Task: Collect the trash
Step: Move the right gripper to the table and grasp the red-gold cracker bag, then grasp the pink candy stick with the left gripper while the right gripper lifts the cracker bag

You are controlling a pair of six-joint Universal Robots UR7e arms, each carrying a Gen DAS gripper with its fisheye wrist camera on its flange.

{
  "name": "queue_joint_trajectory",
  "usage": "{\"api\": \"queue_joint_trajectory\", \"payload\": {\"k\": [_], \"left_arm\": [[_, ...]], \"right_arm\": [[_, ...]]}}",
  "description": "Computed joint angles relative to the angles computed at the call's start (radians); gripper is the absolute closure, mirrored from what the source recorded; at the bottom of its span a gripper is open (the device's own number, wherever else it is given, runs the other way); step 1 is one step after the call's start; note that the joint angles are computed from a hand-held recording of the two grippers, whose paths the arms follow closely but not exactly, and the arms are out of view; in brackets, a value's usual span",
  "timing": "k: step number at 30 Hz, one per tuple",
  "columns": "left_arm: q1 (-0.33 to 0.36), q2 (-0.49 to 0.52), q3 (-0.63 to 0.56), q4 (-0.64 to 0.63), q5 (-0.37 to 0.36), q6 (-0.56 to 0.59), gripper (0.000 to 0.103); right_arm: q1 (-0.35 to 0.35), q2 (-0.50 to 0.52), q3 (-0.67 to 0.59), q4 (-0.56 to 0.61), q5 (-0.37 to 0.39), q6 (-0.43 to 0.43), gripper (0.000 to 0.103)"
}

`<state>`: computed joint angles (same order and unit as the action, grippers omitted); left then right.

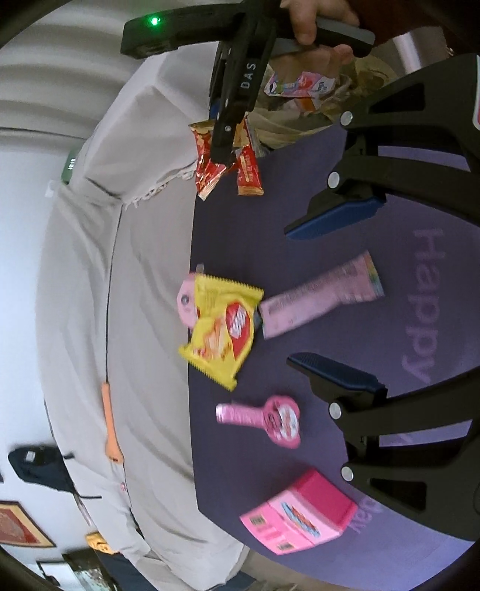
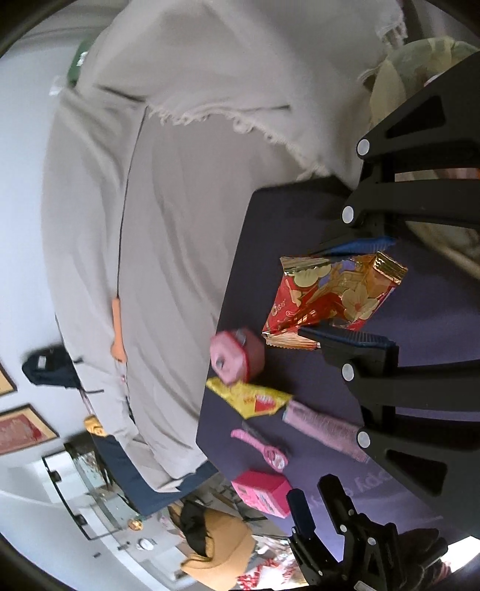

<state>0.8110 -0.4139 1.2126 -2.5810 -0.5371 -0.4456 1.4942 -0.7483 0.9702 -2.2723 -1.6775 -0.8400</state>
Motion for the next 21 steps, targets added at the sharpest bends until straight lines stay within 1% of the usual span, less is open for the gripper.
{"api": "queue_joint_trajectory", "payload": {"k": [3, 5, 8, 12, 16, 18, 20, 21], "left_arm": [[0.012, 0.031, -0.052, 0.041, 0.008, -0.009, 0.043], [0.024, 0.038, -0.065, 0.059, 0.018, -0.057, 0.043], [0.046, 0.023, -0.044, 0.047, -0.018, -0.122, 0.043], [0.066, 0.017, -0.044, 0.089, -0.047, -0.169, 0.047], [0.081, 0.024, -0.067, 0.142, -0.06, -0.202, 0.055], [0.088, 0.023, -0.068, 0.147, -0.076, -0.205, 0.066], [0.088, 0.019, -0.056, 0.134, -0.065, -0.198, 0.083], [0.087, 0.01, -0.039, 0.12, -0.075, -0.191, 0.083]], "right_arm": [[-0.015, 0.002, -0.015, -0.001, 0.006, 0.006, 0.07], [-0.023, 0.001, -0.021, -0.002, 0.013, 0.013, 0.07], [-0.028, -0.002, -0.018, -0.014, 0.015, 0.008, 0.07], [-0.032, -0.005, -0.014, -0.021, 0.024, 0.005, 0.07], [-0.033, -0.021, 0.009, -0.02, 0.033, 0.026, 0.07], [-0.03, -0.039, 0.037, -0.036, 0.036, 0.022, 0.07], [-0.026, -0.057, 0.066, -0.056, 0.035, 0.014, 0.07], [-0.023, -0.069, 0.086, -0.069, 0.035, 0.007, 0.07]]}}
